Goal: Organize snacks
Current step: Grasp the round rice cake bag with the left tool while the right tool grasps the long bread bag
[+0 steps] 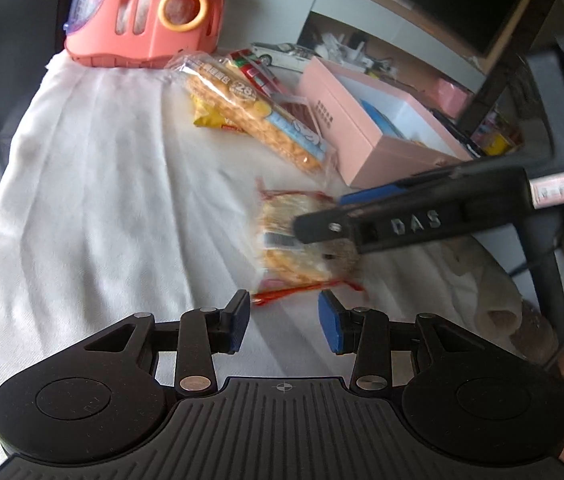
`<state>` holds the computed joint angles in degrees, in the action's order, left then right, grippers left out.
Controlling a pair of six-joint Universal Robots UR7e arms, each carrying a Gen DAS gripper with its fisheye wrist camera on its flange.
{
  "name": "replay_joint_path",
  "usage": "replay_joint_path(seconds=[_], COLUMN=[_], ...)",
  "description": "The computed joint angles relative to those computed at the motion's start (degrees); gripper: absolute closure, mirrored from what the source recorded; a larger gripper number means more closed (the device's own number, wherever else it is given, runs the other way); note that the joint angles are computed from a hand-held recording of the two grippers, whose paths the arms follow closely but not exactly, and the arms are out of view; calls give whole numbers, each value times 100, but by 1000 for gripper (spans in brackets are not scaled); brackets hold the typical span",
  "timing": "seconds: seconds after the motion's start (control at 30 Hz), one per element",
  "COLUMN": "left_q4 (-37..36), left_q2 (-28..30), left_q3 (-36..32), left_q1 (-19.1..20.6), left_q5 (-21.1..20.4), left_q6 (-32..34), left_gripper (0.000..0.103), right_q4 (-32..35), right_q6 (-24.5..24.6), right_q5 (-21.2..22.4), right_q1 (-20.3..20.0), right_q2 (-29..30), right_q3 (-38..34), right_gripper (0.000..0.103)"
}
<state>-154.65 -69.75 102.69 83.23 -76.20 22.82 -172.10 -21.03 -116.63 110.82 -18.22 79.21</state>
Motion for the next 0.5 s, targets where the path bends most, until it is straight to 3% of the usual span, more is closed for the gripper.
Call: replay_joint_path(seconds=[0.13, 0.27, 0.33, 0.43, 0.5], left_q4=[-1, -517, -732, -961, -927], left_q2=[-102, -123, -110, -99, -139], left_q3=[78, 211, 222, 208, 185], left_q1=[62, 23, 18, 32, 71], left_q5=[-22, 469, 621, 712, 615], left_q6=[43, 40, -17, -128, -216], left_gripper=[60, 63, 65, 65, 65], right_q4=[541, 1074, 701, -690, -1180], right_q6=[416, 178, -192, -1502, -2208], right_q5=[551, 1225, 833, -414, -897], right_q1=[10, 63, 221, 499, 535], right_q2=[83, 195, 407, 1108, 1542], right_q3=[-270, -622, -838, -1467, -2032], right_gripper=[36, 37, 37, 37, 37])
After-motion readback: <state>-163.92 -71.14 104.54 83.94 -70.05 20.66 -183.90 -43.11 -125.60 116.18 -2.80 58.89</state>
